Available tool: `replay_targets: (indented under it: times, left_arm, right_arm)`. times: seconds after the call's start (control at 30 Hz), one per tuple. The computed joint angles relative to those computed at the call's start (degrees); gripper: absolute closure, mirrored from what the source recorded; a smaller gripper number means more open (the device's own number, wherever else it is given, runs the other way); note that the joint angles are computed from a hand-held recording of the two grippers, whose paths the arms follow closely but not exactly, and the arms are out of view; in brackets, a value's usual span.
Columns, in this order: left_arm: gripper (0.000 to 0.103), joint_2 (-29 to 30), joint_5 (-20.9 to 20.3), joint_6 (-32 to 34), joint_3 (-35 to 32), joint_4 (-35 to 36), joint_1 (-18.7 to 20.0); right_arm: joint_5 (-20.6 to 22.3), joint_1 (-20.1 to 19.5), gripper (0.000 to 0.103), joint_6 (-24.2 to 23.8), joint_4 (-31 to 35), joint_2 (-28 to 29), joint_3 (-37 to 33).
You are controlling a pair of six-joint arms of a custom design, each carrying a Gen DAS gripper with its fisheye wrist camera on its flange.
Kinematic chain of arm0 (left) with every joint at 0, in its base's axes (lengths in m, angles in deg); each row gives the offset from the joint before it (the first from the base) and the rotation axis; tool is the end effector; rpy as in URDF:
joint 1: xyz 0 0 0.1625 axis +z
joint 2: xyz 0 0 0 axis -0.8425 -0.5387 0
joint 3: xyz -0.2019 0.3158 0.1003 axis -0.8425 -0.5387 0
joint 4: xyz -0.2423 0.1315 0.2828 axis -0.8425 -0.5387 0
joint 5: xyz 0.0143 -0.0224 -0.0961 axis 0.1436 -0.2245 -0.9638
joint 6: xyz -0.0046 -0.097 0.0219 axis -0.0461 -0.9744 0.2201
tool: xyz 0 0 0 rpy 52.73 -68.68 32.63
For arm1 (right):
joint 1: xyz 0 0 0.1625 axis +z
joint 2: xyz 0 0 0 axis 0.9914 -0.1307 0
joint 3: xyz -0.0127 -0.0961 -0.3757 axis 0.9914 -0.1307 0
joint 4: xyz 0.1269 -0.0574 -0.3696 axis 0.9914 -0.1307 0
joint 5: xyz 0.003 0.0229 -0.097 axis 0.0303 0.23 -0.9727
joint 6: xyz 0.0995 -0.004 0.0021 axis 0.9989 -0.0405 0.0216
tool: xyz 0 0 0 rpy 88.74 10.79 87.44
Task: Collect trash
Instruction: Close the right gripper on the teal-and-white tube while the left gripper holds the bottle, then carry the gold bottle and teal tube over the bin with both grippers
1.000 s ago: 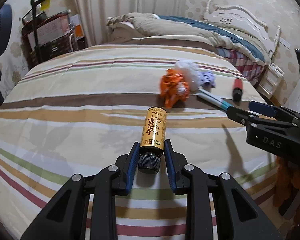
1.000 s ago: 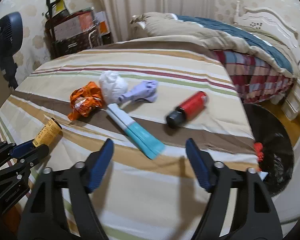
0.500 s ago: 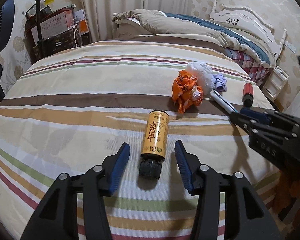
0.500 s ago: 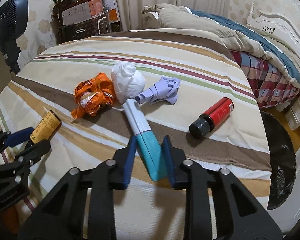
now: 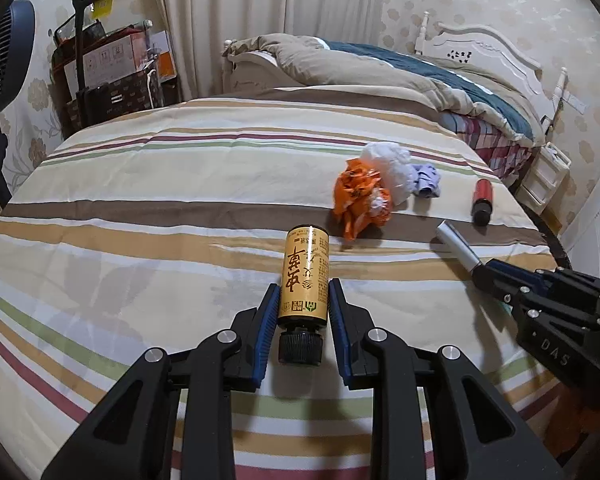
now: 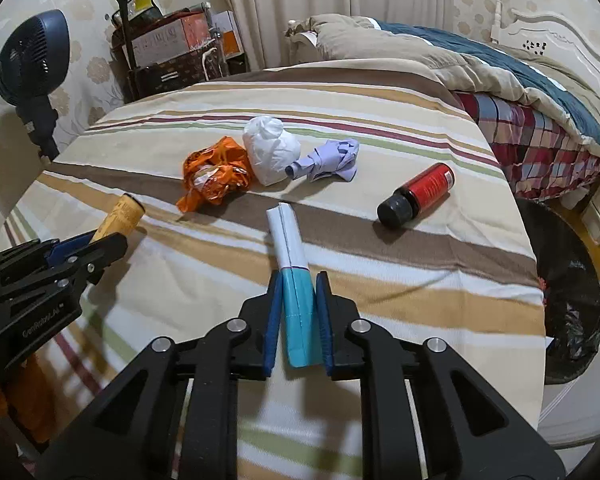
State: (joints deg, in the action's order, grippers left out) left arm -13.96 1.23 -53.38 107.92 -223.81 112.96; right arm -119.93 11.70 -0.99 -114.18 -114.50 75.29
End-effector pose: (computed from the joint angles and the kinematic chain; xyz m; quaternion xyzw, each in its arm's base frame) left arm -0.2548 -0.7096 0.0574 0.2963 0.8847 -0.2587 0.2501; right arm 0.1262 -0.6856 0.1697 0.0949 -0.8681 0.3459 0.3431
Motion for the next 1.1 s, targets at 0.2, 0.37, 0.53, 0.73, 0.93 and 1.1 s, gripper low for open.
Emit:
replay_targets:
  times: [0.2,0.37,0.53,0.73,0.93,1.1]
  left_arm:
    - [0.076,0.19,0.62,0.21,0.17,0.04,-0.17]
    - [0.075,0.15,1.36,0.67,0.49,-1.04,-0.27]
    - [0.076,0.00,0.91,0.80,0.74,-1.63,-0.46]
    - [0.076,-0.49,-0.33,1.33,1.70,-3.49,-1.34]
    - [0.076,0.46,-2.87,3.03,0.90,-6.18,-3.03]
    - [0.075,3.20,-6.59,3.90,-2.71,-5.30,-4.66]
  right_arm:
    - [-0.26,-0.06,0.084,0.76,1.63,-0.24,-0.23]
    - [-1.37,0.16,0.072,-0.64,1.59,0.83,-1.25]
    - [-1.39,0.19,0.084,-1.92,1.48,0.78,-0.88]
    - [-0.24,0.15,0.086,-0.97,-0.82,-0.75,1.22]
    - [-0.21,0.26,0.086,-1.89,-8.07,-3.58,4.78]
    - [-1.97,-0.32,0.086,-3.28,-15.87,-6.46,7.49]
